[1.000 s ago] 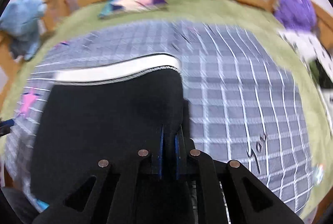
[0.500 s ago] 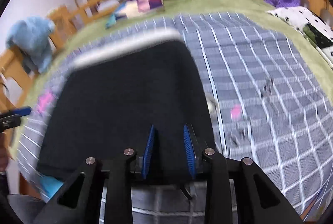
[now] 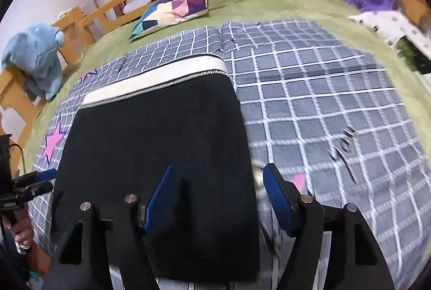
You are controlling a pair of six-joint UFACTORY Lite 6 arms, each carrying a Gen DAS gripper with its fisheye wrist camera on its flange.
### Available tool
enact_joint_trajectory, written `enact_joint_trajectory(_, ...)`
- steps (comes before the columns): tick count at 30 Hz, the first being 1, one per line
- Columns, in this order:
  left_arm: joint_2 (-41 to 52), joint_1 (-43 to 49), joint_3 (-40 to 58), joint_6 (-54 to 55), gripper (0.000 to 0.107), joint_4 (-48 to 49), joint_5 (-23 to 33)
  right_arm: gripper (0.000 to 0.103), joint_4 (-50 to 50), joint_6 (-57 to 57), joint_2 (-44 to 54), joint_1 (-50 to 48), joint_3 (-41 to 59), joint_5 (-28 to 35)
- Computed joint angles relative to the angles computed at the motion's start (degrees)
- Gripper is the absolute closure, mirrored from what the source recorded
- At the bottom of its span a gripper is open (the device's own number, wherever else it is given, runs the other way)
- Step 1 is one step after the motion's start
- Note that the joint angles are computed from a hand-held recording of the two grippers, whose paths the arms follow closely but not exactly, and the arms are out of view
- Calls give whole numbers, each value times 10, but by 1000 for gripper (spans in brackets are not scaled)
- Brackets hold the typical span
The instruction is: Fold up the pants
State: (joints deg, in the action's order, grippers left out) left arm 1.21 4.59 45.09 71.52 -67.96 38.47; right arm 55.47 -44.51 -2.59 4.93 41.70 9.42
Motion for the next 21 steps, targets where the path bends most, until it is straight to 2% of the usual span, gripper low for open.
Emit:
enact_joint_trajectory(2,55,-27,26,-9,43,-9,-31,35,49,-71,103,-28,77,43)
enact_joint_trajectory(4,129,-22,54,22,40,-49,-11,34,124,-167,198,-68,143,125)
enact_joint_trajectory(6,163,-12,54,80,39,-110,15,34,158,-212,259,-101,185,198)
enact_joint_trajectory(8,166,-24,46,120,39,-153,9,34,183,-256,280,-113,193,223)
enact_joint_trajectory(9,166,-33,47,125,41,-162,-1,34,189,-261,286,-116,196,232)
enact_joint_trajectory(10,166,-42,47,130,49,-172,-10,34,191,-257,294,-120,201,244)
enact_joint_trajectory(11,169,-50,53,122,59,-170,-16,43,193,-252,297,-123,203,252)
enact_joint_trajectory(13,172,-36,77,98,78,-139,4,45,210,-252,286,-121,190,255)
enact_joint_trajectory(14,172,-18,105,59,84,-94,35,50,209,-247,268,-119,174,249)
enact_joint_trajectory(17,163,23,157,-18,87,-18,111,69,231,-231,200,-119,131,248)
enact_joint_trajectory(18,142,38,168,-33,87,11,126,73,236,-207,153,-101,108,239)
enact_joint_trajectory(19,128,51,177,-36,87,28,133,81,240,-192,116,-81,91,230)
enact_joint_trajectory(21,89,104,200,-39,87,65,173,82,256,-158,48,-18,68,207)
